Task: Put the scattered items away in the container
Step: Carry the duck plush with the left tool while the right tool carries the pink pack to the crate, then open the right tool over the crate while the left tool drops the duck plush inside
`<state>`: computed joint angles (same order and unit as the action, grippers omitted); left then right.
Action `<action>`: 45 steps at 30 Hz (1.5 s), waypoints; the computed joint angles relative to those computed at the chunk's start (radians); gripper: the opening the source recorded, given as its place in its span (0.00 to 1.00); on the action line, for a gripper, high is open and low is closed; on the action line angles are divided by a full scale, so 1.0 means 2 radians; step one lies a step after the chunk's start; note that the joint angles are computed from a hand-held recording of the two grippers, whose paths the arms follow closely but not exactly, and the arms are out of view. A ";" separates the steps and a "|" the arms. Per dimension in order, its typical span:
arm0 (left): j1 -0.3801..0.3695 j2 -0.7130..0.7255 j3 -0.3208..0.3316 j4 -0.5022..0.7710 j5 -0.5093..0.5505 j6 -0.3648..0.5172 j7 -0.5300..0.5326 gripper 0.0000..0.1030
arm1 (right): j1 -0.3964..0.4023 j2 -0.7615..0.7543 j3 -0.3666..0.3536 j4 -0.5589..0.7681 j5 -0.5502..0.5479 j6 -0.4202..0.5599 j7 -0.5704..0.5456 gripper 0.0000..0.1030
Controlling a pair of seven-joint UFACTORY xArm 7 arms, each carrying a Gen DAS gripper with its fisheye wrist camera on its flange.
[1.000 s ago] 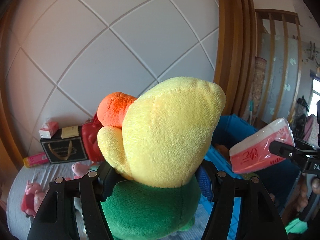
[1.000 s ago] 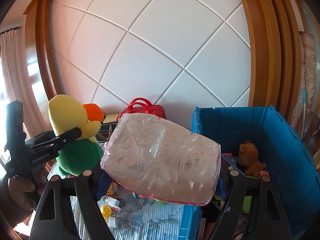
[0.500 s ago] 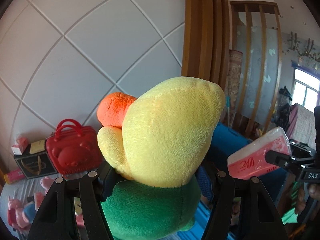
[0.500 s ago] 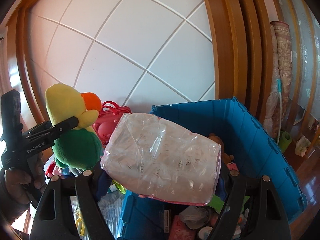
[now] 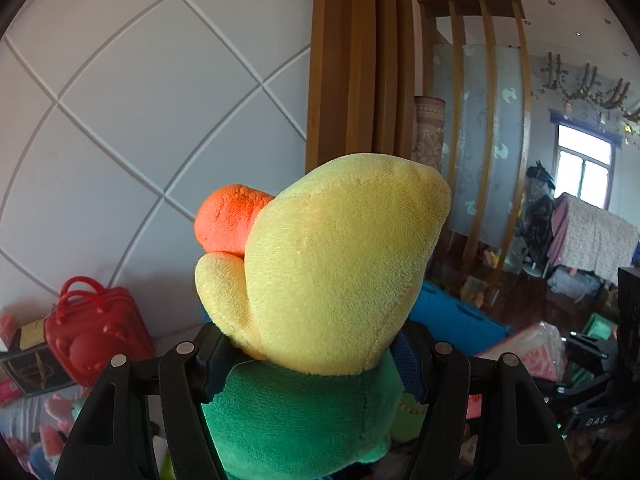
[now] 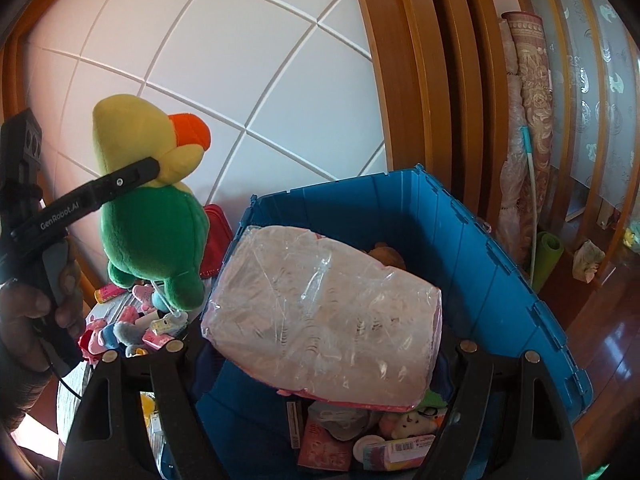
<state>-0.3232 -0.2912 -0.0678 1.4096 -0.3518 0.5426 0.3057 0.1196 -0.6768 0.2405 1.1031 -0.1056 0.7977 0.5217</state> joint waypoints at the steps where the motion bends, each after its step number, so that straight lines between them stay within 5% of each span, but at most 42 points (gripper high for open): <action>1: -0.001 0.010 -0.004 0.012 0.003 0.000 -0.003 0.65 | 0.001 -0.002 -0.005 -0.002 0.002 0.001 -0.003 0.78; 15: -0.011 0.093 -0.044 0.103 0.046 0.000 -0.044 0.66 | -0.005 -0.017 -0.036 -0.011 0.018 0.019 -0.042 0.78; 19: -0.012 0.112 -0.051 0.126 0.067 0.009 -0.065 0.86 | -0.003 -0.012 -0.043 -0.007 0.022 0.027 -0.063 0.83; 21: -0.012 0.122 -0.054 0.138 0.091 0.022 -0.086 0.93 | -0.007 -0.008 -0.040 -0.006 0.018 0.032 -0.069 1.00; 45: -0.005 0.086 -0.044 0.095 0.081 0.017 -0.099 0.99 | 0.004 -0.008 -0.039 -0.018 0.039 0.008 -0.078 1.00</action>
<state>-0.3325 -0.1192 -0.1550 1.5987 -0.1907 0.5764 0.1084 0.1283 -0.6931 0.1633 1.0674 -0.0269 0.8140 0.3652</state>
